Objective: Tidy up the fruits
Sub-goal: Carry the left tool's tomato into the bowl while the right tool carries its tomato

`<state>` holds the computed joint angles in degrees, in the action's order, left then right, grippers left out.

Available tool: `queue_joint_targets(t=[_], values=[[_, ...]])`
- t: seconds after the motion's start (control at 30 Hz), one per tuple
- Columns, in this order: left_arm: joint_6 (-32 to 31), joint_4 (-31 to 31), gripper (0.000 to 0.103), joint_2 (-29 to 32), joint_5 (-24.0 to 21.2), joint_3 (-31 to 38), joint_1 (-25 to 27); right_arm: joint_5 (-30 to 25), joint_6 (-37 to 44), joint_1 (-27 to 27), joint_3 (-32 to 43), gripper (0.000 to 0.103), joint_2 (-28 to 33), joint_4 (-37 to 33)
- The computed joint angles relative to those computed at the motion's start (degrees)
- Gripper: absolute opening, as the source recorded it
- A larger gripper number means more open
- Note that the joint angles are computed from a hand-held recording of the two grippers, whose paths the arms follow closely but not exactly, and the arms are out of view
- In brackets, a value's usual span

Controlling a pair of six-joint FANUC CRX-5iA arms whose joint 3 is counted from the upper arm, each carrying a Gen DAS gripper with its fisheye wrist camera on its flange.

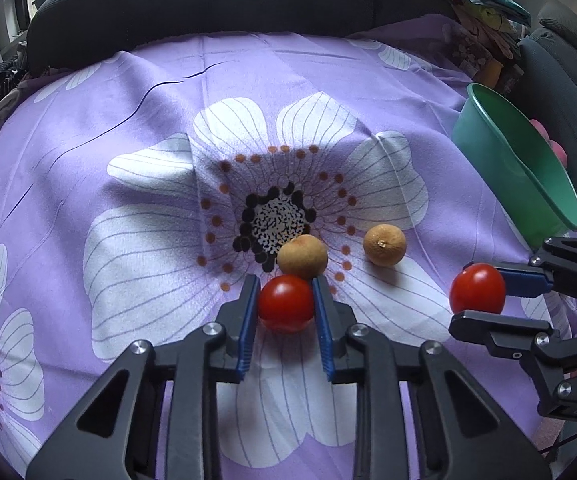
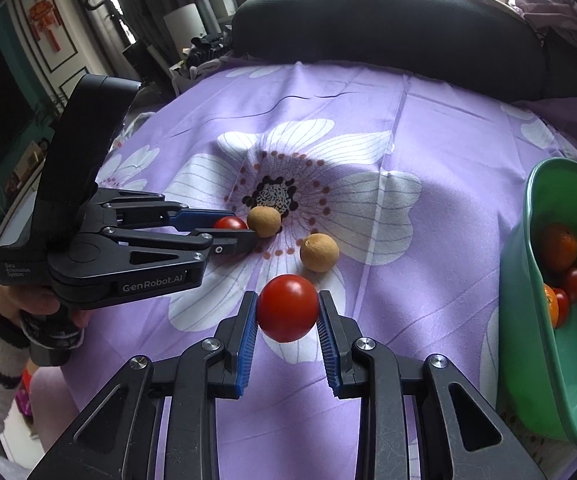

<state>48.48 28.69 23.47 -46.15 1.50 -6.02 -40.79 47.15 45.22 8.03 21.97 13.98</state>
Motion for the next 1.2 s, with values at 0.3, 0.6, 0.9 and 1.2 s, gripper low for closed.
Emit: queue_joint_targets(t=[0.3,0.6,0.9,1.2], values=[[-3.15,3.98,0.026,-6.65,3.18,-7.31,-0.58,1.92,-3.72,1.21,-4.14,0.031,-3.03,2.09],[-4.49,5.90,0.026,-11.17,4.31,-12.45,-1.89,3.74,-9.44,2.80,-10.00,0.031,-7.36,5.81],[-4.52,6.81,0.026,-14.97,6.07,-16.15,-3.19,5.73,-16.37,4.19,-15.62,0.031,-11.55,11.92],[-4.45,6.81,0.026,-16.93,7.26,-17.20,-4.66,7.32,-22.74,5.04,-19.88,0.031,-15.00,18.63]])
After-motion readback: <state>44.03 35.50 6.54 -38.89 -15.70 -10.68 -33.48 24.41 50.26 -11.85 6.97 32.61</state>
